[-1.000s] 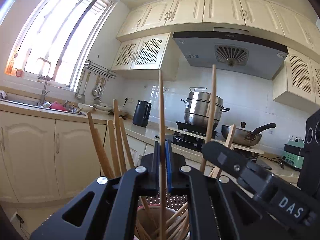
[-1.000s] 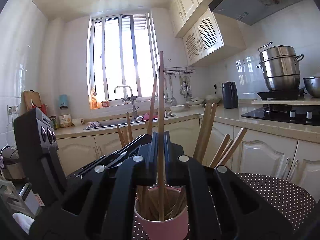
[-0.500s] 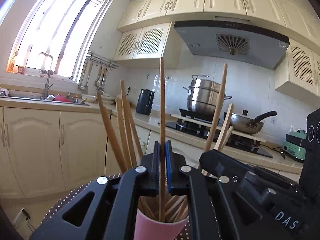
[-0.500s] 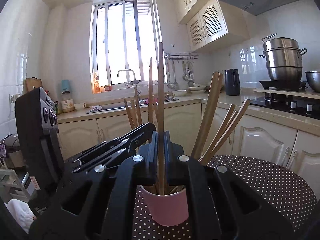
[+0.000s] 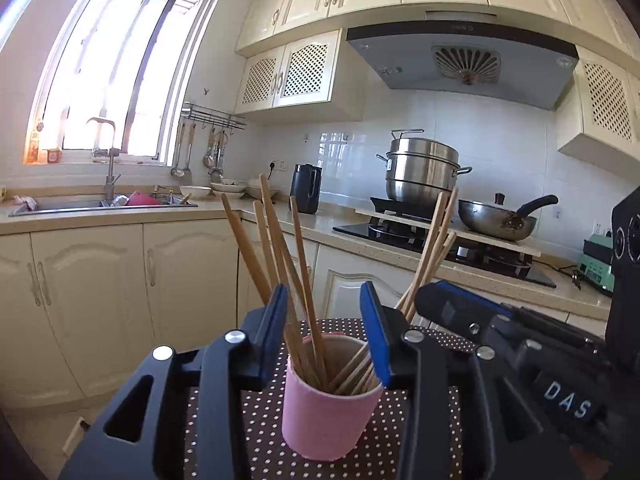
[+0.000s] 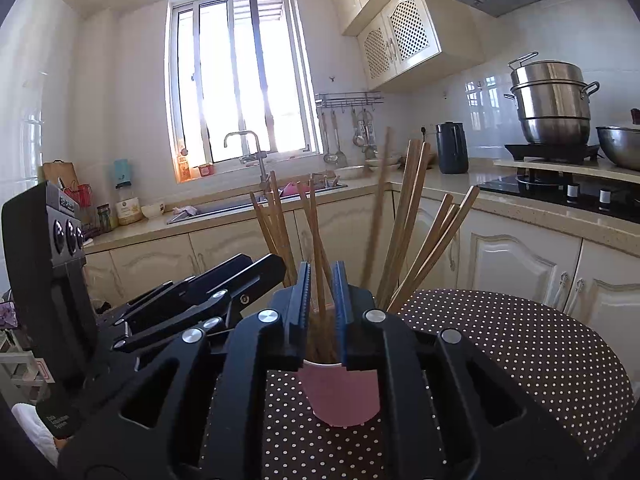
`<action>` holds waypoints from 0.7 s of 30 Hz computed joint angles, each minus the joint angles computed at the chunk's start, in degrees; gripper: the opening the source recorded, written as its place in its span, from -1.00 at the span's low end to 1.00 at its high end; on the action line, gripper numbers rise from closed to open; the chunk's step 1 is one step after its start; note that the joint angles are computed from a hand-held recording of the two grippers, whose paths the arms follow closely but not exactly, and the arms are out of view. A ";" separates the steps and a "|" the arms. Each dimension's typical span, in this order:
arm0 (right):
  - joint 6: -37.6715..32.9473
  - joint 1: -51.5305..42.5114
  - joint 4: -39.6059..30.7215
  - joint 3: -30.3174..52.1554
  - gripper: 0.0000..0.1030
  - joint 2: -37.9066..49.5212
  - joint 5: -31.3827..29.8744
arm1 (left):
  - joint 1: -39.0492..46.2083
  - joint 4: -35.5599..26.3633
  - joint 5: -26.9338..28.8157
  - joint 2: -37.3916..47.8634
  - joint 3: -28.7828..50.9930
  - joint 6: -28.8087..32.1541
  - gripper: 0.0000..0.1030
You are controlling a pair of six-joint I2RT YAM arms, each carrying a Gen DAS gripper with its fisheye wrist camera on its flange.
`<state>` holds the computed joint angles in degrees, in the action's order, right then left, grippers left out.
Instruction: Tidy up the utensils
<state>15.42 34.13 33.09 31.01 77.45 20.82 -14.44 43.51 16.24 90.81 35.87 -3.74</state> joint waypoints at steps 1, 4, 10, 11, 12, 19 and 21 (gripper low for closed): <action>0.37 0.62 -0.96 -0.07 -0.65 -0.89 0.76 | 0.26 -0.89 -0.23 -1.58 -0.79 0.20 -0.12; 0.97 3.34 -3.90 -0.77 -0.21 -4.80 4.68 | 2.12 -4.05 0.65 -7.06 -3.20 -0.21 -0.01; 2.47 12.83 -13.07 -1.30 0.04 -13.87 16.18 | 4.06 -14.01 -1.44 -21.72 -8.21 2.74 0.21; 3.08 14.62 -14.83 -1.19 0.05 -15.25 18.07 | 4.11 -16.68 -2.29 -25.20 -9.10 3.54 0.24; 3.72 16.20 -16.89 -0.78 0.10 -16.34 20.01 | 4.44 -19.39 -2.29 -28.48 -9.76 4.21 0.26; 17.06 36.36 -43.44 8.15 0.31 -17.15 45.16 | 7.31 -39.55 -0.52 -51.27 -12.38 5.85 0.43; 28.42 42.74 -57.41 13.42 0.35 -13.69 51.80 | 9.04 -46.26 1.26 -59.30 -12.99 6.23 0.43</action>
